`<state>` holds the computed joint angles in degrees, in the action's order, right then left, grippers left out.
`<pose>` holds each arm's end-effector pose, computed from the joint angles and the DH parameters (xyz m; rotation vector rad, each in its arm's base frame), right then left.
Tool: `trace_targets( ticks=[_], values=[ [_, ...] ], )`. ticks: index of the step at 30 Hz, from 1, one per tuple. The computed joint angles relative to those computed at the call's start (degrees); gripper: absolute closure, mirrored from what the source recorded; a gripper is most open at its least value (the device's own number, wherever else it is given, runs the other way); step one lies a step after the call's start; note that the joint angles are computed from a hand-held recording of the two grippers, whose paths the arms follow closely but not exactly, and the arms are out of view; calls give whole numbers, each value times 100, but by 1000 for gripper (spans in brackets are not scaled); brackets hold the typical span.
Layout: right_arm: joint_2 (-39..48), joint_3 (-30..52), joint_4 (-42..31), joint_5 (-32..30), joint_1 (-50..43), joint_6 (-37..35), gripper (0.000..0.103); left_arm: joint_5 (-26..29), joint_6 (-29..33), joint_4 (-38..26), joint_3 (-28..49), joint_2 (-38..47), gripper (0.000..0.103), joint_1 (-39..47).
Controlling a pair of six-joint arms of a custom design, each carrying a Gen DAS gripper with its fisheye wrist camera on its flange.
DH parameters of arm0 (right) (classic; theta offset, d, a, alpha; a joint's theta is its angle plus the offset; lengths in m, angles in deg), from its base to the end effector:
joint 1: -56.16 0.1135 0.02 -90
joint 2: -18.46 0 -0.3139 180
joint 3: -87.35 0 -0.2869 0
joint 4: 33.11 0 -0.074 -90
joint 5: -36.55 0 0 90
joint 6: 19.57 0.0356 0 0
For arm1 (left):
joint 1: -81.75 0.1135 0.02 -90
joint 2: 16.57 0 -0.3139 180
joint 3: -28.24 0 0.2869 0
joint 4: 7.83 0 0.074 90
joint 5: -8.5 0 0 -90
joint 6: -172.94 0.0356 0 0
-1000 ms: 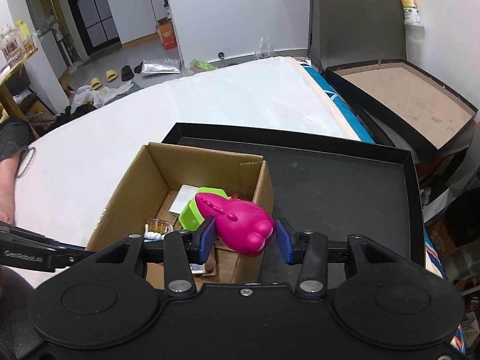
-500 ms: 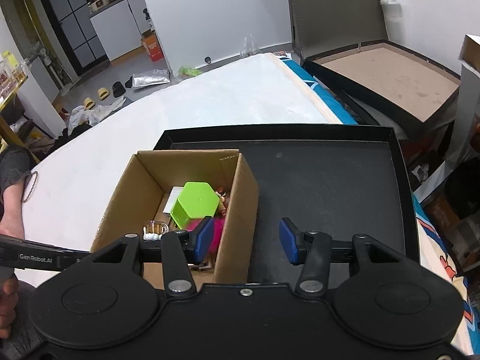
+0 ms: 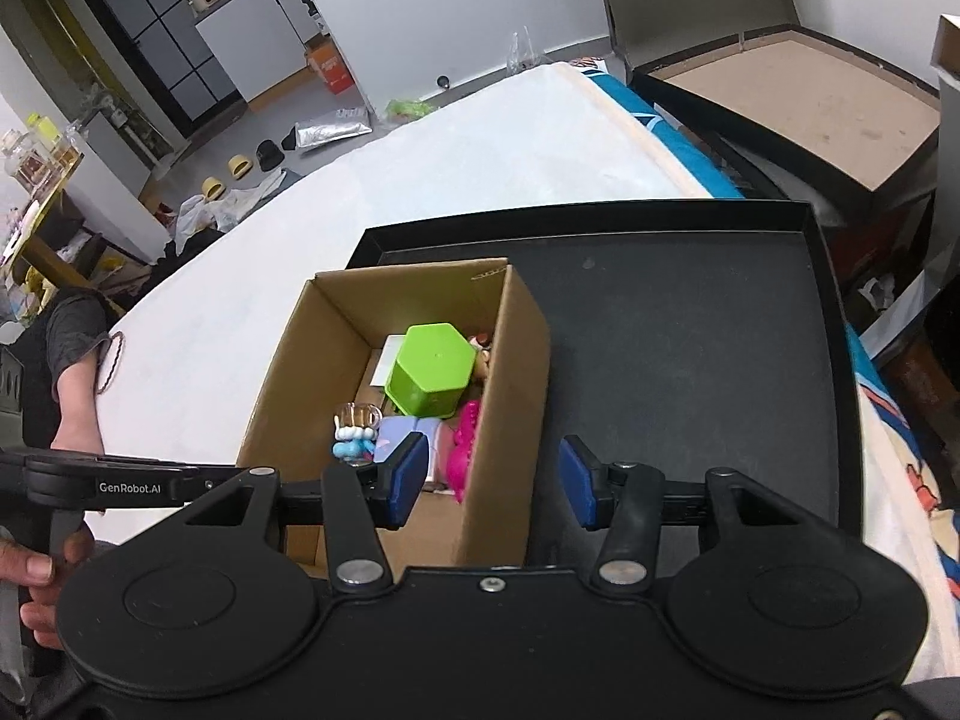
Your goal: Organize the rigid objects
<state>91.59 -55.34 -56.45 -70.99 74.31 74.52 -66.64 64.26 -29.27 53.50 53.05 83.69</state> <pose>0.2027 0.0778 0.1533 -0.4316 2.5885 0.5364 0.1605 -0.0037 0.1083 -0.4134 2.6986 -0.4373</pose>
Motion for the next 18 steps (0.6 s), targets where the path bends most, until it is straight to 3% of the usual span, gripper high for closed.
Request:
trace_targets(
  ticks=[4,6,10,14,18],
  values=[
    [-176,58,-301,-26,-190,-171,50,-53,-62,-89,42,-3,91,7],
    [-338,44,-445,-114,-346,-277,41,-98,-82,-199,105,-26,90,-32],
    [-676,-28,-730,-236,-712,-484,38,-528,-106,-565,263,-317,88,-365],
    [-1022,-80,-1026,-337,-1135,-608,32,-490,-140,-1014,439,-613,87,-467],
    [-1436,-107,-1238,-382,-1431,-714,17,-789,-380,-1541,592,-1187,87,-893]
  ],
)
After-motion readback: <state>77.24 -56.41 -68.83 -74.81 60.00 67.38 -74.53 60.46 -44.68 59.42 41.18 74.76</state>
